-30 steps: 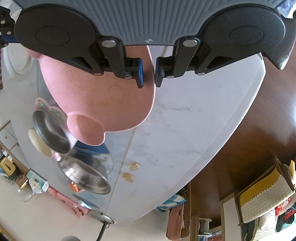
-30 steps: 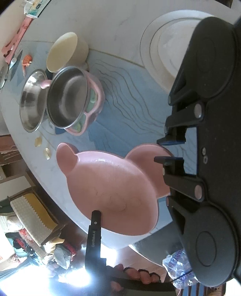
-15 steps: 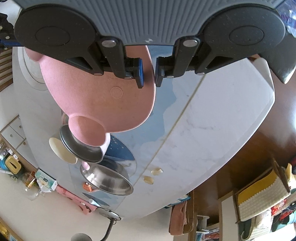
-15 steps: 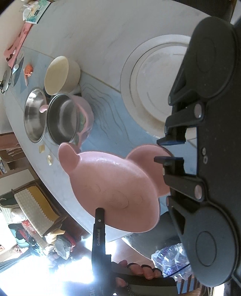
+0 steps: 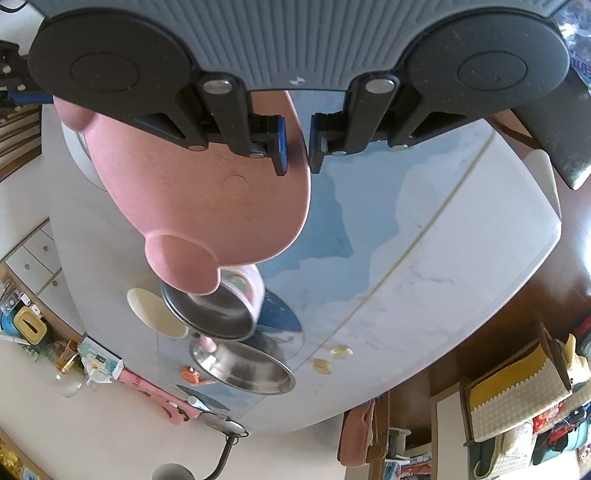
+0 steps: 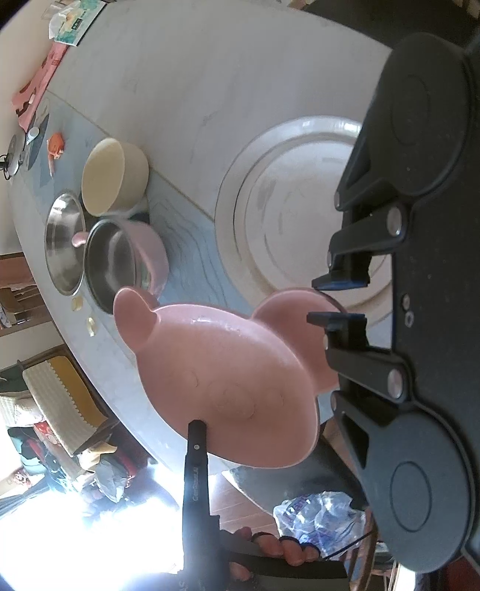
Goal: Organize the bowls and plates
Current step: 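Lift the pink plate with both grippers and carry it over the white plates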
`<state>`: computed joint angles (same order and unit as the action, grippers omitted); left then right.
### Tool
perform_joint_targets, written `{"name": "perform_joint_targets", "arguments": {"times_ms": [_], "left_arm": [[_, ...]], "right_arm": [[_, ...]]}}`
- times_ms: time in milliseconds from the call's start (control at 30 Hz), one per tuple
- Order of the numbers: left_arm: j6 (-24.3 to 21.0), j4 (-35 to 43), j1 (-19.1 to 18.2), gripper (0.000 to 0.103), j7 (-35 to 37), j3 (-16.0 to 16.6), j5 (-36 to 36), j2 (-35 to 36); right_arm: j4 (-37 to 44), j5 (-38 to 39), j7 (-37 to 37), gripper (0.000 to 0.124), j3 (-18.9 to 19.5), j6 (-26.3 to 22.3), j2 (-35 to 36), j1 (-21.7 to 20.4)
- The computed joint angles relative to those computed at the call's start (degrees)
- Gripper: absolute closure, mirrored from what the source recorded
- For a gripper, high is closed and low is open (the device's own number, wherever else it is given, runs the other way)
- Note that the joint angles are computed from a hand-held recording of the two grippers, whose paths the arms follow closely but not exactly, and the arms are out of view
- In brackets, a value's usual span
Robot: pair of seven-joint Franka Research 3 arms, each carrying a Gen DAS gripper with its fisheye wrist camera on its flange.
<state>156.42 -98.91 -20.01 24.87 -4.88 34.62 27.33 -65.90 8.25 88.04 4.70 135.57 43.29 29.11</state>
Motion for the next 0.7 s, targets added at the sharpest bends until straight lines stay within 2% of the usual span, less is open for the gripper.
{"name": "perform_joint_targets", "arguments": {"times_ms": [333, 700], "left_arm": [[-4.1, 4.0, -3.9, 0.093, -3.7, 0.0, 0.9, 2.8], [-8.1, 8.3, -6.2, 0.093, -5.5, -0.9, 0.1, 5.6]], "right_arm": [[-4.5, 1.9, -5.0, 0.113, 0.7, 0.3, -2.4, -3.4], [-5.4, 5.2, -11.0, 0.114, 1.4, -1.0, -2.7, -6.9]]}}
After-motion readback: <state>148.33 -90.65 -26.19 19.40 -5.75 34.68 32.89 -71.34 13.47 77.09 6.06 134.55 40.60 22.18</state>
